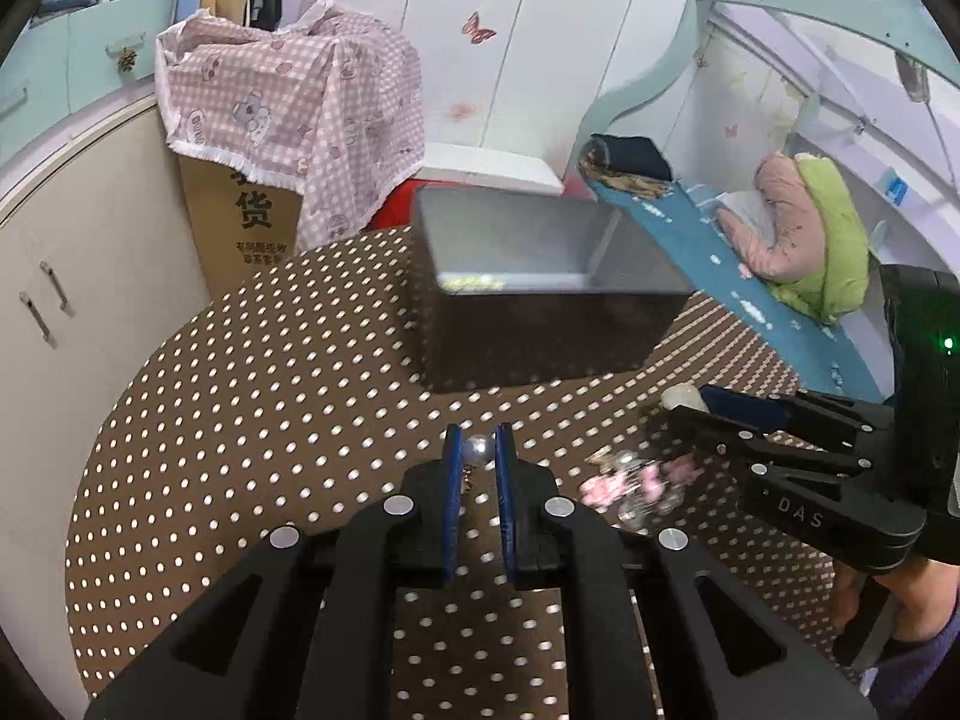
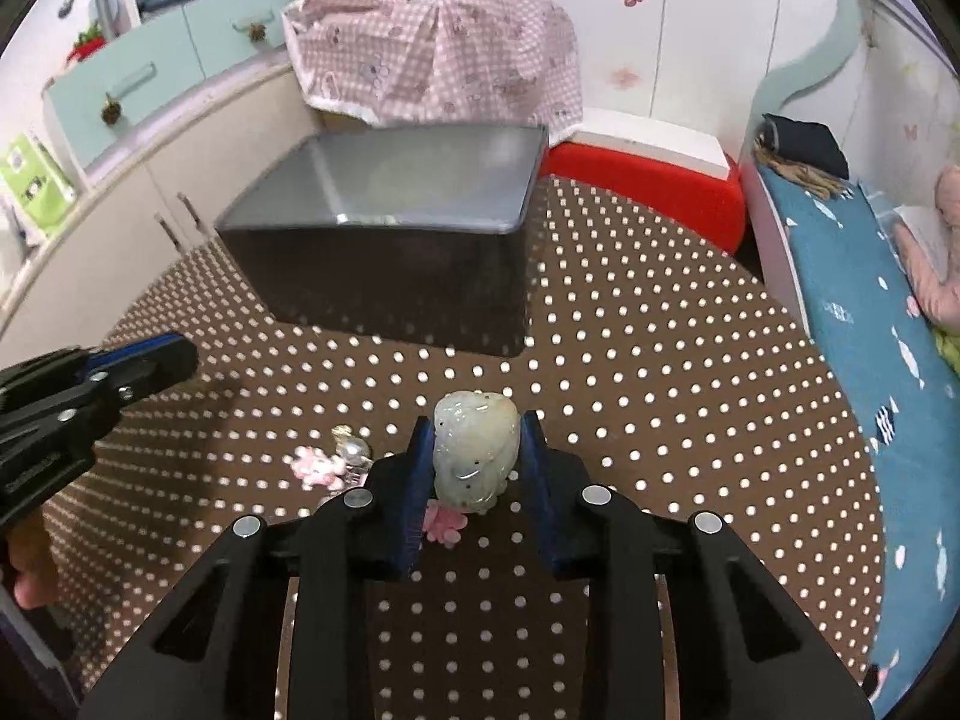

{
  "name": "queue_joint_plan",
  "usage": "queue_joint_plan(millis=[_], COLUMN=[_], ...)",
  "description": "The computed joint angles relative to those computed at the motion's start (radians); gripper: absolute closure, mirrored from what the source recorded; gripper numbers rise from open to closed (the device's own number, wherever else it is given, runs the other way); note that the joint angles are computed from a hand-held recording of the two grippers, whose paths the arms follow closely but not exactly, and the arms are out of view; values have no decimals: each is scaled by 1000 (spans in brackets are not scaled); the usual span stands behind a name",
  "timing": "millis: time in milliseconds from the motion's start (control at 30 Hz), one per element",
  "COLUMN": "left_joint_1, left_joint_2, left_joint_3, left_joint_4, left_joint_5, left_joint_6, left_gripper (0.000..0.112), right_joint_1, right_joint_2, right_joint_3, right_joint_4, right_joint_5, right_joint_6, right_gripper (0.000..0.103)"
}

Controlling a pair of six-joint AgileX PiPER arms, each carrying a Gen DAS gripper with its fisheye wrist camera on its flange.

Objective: Organize jewelry
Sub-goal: 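Carry the earring and jade pendant into the grey box and open both tools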

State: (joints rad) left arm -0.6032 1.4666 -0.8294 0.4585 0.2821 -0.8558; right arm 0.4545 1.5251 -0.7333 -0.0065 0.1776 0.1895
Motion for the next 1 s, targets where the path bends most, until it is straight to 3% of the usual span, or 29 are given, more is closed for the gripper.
queue_joint_plan(millis=[100,233,333,433,600,700,1000], left_joint_1=[-4,19,38,55,135,153,163], left_joint_2=[-18,-34,-29,4,130,217,327], left_joint_3=[-27,-87,-158,-249,-425,-513,-541], left_joint_4=[-60,-255,-366,-370,-620,-636,-657], left_joint_5=[13,32,66,113,213,277,281], left_joint_6=[71,281,405,427,654,668,670], left_gripper=[103,103,103,103,103,103,103], right_joint_1=[-21,-60,-87,-91,-104,-105,-93], right_joint_2=[-71,-140,-158,-151,-49,32,190], right_joint_3=[9,-15,-66,-126,-275,-353,-445], right_joint_4=[157,397,484,483,514,507,500], right_joint_5=[25,79,124,156,220,246,265], right_joint_6=[-172,-422,-512,-511,-539,-535,-532], right_gripper=[74,74,74,74,74,74,74])
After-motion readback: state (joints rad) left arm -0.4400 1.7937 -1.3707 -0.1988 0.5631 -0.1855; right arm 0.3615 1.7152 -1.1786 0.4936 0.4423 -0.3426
